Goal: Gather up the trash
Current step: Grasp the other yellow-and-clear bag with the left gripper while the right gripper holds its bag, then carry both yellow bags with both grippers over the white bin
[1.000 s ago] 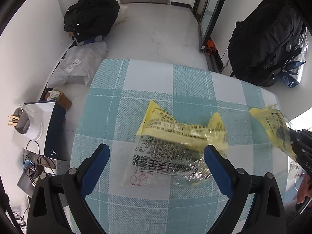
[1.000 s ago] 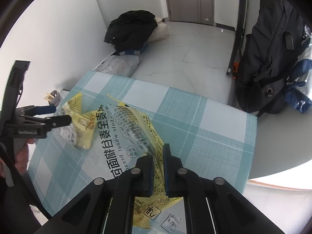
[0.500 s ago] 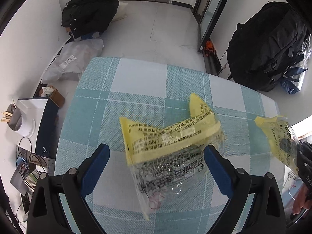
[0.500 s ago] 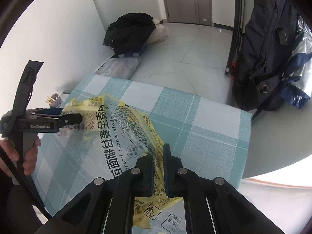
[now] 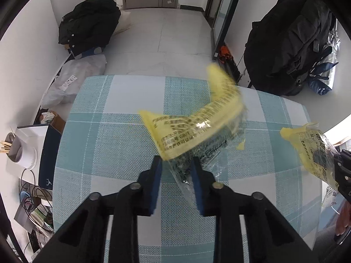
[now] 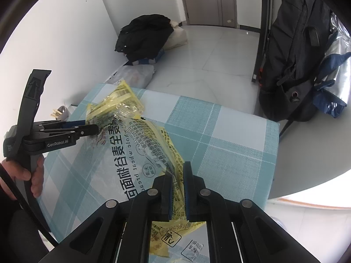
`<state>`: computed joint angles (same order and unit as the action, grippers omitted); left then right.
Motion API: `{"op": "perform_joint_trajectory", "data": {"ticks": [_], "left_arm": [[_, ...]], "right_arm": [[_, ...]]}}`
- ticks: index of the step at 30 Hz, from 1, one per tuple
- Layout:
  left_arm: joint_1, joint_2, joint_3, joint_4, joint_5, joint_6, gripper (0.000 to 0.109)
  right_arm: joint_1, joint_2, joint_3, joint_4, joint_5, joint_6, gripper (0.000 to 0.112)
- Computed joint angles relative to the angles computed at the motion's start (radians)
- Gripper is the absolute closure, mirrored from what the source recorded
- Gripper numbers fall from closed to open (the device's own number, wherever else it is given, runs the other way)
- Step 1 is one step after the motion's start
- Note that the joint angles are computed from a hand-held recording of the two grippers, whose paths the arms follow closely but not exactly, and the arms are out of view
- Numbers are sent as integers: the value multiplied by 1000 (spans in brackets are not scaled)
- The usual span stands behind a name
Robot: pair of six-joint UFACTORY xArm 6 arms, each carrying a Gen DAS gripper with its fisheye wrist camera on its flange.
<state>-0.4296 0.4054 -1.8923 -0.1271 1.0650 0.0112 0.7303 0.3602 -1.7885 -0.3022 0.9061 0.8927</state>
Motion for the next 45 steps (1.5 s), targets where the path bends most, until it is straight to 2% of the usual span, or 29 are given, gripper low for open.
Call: {"op": "perform_joint_trajectory", "data": {"ticks": [2, 3, 7, 15, 25, 36, 45], "left_arm": [[2, -3, 3, -18, -4, 3, 94], [5, -6, 7, -36, -7, 9, 102], [2, -22, 26, -49, -25, 13, 105], [13, -67, 66, -64, -53, 9, 106], [19, -181, 199, -53, -133, 10, 106], [31, -311, 291, -89, -192, 64, 106], [21, -419, 343, -133, -233, 113, 106]], "right_arm": [[0, 0, 0, 2, 0, 2, 105], [1, -1, 0, 1, 0, 3, 105], [3, -6, 5, -7, 2, 9, 105], [7, -26, 27, -19, -10, 46, 105], [53, -50, 39, -74, -14, 125, 105], [144, -127, 58, -210, 55, 308, 105], [236, -169, -3, -353, 161, 384, 105]]}}
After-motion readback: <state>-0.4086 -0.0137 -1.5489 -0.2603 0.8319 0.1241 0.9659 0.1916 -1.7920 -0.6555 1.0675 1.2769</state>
